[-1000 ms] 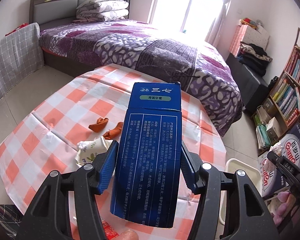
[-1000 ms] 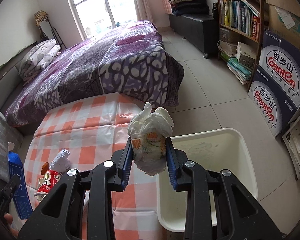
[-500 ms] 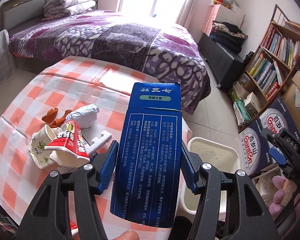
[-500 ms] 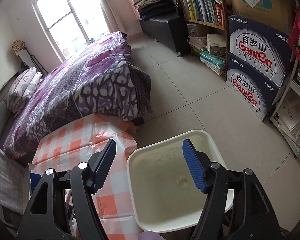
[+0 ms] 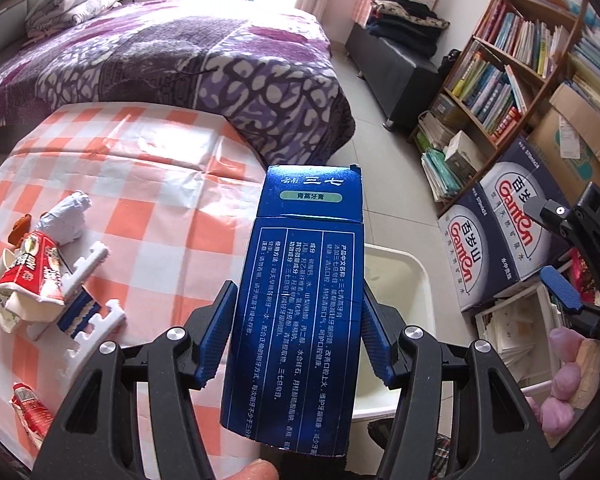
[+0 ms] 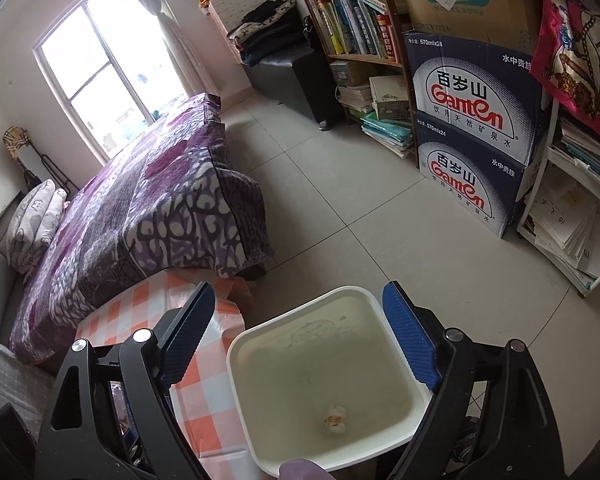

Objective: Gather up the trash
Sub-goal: 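Carry the blue box to the white bin and open the left gripper, then grasp the red snack bag with the left gripper while the right grasps the red paper cup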

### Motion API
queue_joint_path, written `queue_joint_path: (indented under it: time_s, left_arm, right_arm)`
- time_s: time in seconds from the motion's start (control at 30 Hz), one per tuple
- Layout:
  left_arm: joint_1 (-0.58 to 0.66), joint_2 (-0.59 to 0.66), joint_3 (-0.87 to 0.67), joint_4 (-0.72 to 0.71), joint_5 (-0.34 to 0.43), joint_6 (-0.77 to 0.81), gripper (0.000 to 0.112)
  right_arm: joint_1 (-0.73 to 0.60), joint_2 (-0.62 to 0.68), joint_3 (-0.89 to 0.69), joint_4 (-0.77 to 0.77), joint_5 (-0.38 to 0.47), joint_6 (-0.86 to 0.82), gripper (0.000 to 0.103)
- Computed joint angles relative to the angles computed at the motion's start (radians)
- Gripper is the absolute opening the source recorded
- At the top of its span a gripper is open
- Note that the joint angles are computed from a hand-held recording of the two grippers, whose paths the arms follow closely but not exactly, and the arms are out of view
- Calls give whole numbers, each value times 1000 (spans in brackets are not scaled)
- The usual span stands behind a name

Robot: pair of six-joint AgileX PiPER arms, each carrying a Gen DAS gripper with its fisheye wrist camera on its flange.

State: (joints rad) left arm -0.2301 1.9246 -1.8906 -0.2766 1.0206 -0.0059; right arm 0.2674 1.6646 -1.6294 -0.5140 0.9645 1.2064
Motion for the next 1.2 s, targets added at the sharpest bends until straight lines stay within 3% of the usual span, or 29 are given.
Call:
queue_joint_path:
  time_s: [0.23,0.3,0.43,0.7,1.0,1.2]
  left_arm:
    - [-56,107,-163,-42,87,-16,61]
    - [-57,130,-200,-58,110,-18,74]
    - [-55,127,-197,-51,105,-18,74]
    - [-7,28,-21,1,22,-19,82]
    - [83,-137,264,168,-81,-63,89]
    - [184,-211,412,303,-89,-136,89]
  right_arm:
    - [-47,-28,37,29,-17,7,84]
    - [-53,-34,45,29,-22,11,84]
    - [-51,-37,49,14,-24,26,87]
    - [8,11,2,-21,7,15,95]
    - [94,127,-121,49,63,-113,96]
    - [142,220,-238,133,112,-206,96]
